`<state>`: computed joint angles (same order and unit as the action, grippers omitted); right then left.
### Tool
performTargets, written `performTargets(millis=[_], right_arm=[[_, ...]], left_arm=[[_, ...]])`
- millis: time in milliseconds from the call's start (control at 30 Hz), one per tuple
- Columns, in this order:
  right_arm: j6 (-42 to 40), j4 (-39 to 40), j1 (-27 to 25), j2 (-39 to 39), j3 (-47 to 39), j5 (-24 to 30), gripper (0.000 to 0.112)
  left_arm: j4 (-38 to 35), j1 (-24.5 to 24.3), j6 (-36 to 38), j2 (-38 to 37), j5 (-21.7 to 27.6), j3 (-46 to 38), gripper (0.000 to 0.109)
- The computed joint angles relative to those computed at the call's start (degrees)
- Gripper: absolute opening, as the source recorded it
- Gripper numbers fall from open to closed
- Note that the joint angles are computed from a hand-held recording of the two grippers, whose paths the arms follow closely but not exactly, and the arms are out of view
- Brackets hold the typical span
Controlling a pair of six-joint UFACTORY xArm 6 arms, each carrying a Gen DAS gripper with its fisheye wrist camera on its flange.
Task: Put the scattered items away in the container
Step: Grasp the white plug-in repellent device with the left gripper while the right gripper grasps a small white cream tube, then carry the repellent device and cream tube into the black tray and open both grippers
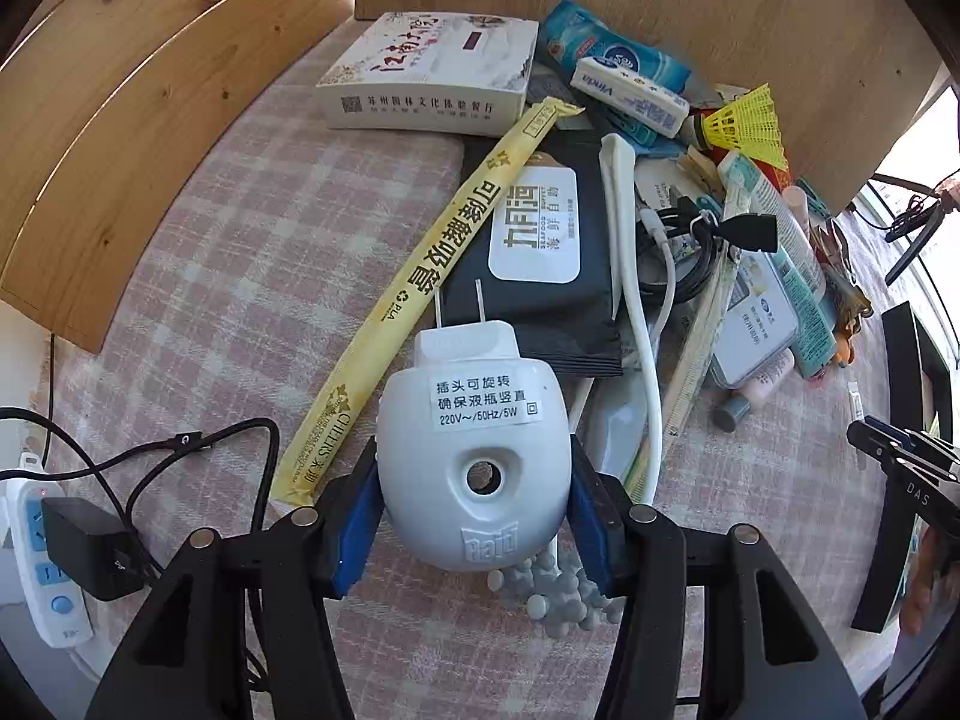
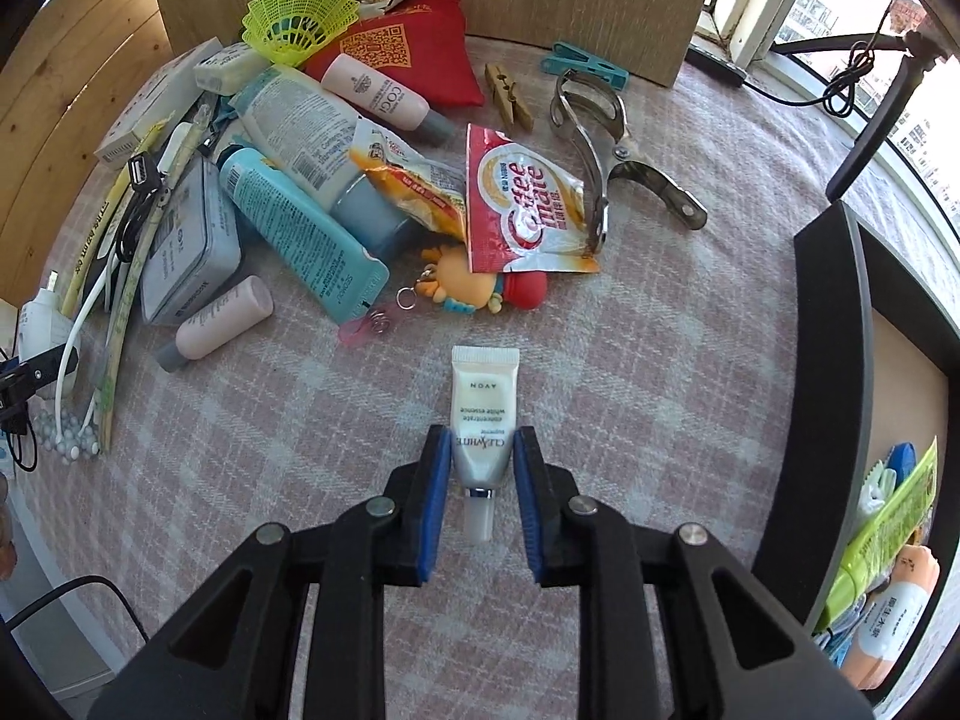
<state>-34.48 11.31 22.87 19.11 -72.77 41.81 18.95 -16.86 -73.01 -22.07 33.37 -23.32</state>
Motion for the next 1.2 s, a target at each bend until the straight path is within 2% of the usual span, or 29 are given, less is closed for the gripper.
performTargets(millis=[233, 333, 367, 500, 667, 800, 1033, 1200], right_arm=[[-2.45, 3.16, -2.12, -4.32, 2.10, -0.19, 0.021], [-3.25, 4.31, -3.55, -6.22, 2.51, 0.23, 0.021], [-3.42, 4.46, -4.04, -6.69, 2.52, 0.28, 0.021], [-5.30, 5.63, -7.55, -7.83, 2.03, 0.66, 0.021], [-6.87, 6.21, -13.20, -8.35, 0.81, 1.89, 0.021], [-8.17, 6.00, -18.39, -7.28, -1.23, 3.13, 0.021], [-10.42, 5.51, -27.04, -4.85, -5.28, 4.88, 0.021], [-10.70, 5.21, -32.21, -2.00, -9.13, 6.24, 0.021]], left_arm=[[2.79, -4.54, -2.95, -3.05, 6.11, -3.63, 0.053], [2.23, -2.95, 1.55, -4.69, 6.35, -4.02, 0.053], [2.52, -3.42, 1.81, -3.20, 6.62, -6.09, 0.053], [3.97, -4.62, 3.30, 6.60, 4.29, -15.36, 0.053], [3.80, -11.32, 4.10, 15.25, 4.17, -26.00, 0.053], [1.81, -16.25, 7.54, 25.40, 4.18, -38.30, 0.053], [-3.46, -23.02, 16.48, 43.03, 7.76, -61.34, 0.053], [-6.52, -25.81, 21.55, 53.97, 12.78, -77.04, 0.053]])
